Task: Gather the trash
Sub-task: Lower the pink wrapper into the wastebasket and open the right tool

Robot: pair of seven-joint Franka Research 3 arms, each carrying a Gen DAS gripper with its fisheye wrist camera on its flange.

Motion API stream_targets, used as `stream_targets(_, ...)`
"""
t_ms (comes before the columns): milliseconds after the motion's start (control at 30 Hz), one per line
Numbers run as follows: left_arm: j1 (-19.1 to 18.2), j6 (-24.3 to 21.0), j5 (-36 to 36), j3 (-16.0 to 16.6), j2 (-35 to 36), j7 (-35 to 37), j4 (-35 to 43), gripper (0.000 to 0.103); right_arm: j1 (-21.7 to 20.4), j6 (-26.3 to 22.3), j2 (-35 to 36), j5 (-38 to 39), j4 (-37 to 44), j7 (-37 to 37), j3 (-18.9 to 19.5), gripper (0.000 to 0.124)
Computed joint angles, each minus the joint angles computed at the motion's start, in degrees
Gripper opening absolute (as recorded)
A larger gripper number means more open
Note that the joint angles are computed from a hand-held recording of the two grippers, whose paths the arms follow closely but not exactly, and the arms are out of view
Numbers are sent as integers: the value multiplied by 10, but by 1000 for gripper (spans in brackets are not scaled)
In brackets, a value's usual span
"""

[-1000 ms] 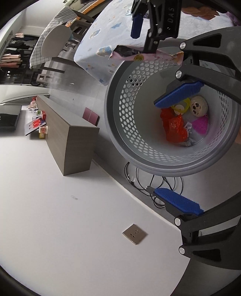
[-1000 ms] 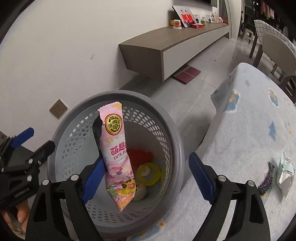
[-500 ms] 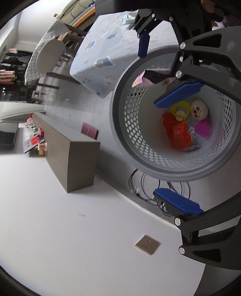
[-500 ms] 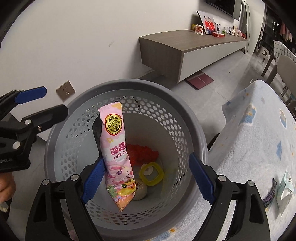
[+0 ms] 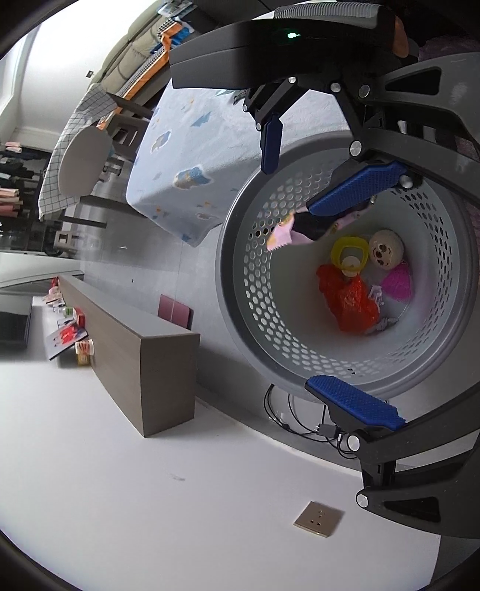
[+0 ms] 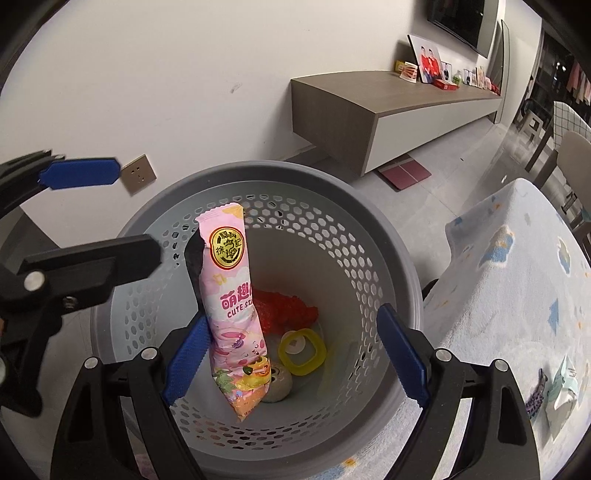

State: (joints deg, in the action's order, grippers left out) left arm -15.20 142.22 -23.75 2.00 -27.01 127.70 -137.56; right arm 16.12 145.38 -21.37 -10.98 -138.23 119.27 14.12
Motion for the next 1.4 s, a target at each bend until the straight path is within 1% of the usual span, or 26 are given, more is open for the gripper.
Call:
stream_targets(167,3,-3,6,-9,34,-5,22,87,1,10,-3,-10,-2,-2,5,84)
stream_targets(300,21,-6,21,-24,69,-27,43,87,0,16,-9,-7,-5,-1,3,84)
stream_targets(367,25,-19,13,-21,80,-29,56,87,-2,19,-13,-2,-8,1,2,84)
stream_targets(433,30,-28,3,-21,84,-27,61,88,-1,24,-16,9,-11,-2,-3,84)
stream_targets(533,36,-20,7,-30,85,-26,59,88,-5,27,-21,8,-11,-2,2,84)
stream_targets(600,37,-22,5,-32,89,-25,63,88,-9,25,-26,1,-13,1,9,84)
stream_targets(800,42,-25,8,-39,100,-27,70,87,-16,28,-41,2,-22,11,10,84)
stream_targets(833,47,-11,24,-47,101,-40,66,87,-14,34,-46,6,-26,8,7,84)
stream_targets(867,59,17,59,-62,102,-69,58,83,-13,38,-52,11,-30,5,6,84)
stream_targets(900,63,24,74,-64,107,-86,59,82,-16,41,-59,8,-34,7,9,84)
stream_targets(967,59,1,56,-48,119,-92,74,82,-21,39,-66,7,-37,9,13,84)
stream_targets(1000,60,-4,51,-45,122,-94,78,82,-22,38,-68,11,-37,8,12,84)
stream_targets(1067,62,-3,48,-44,120,-93,78,82,-27,34,-71,15,-38,12,13,84)
stream_targets(1200,61,-3,46,-43,103,-83,68,89,-33,29,-76,21,-40,25,14,84)
stream_targets(1400,56,13,62,-47,74,-112,47,89,-41,27,-99,21,-51,45,20,84)
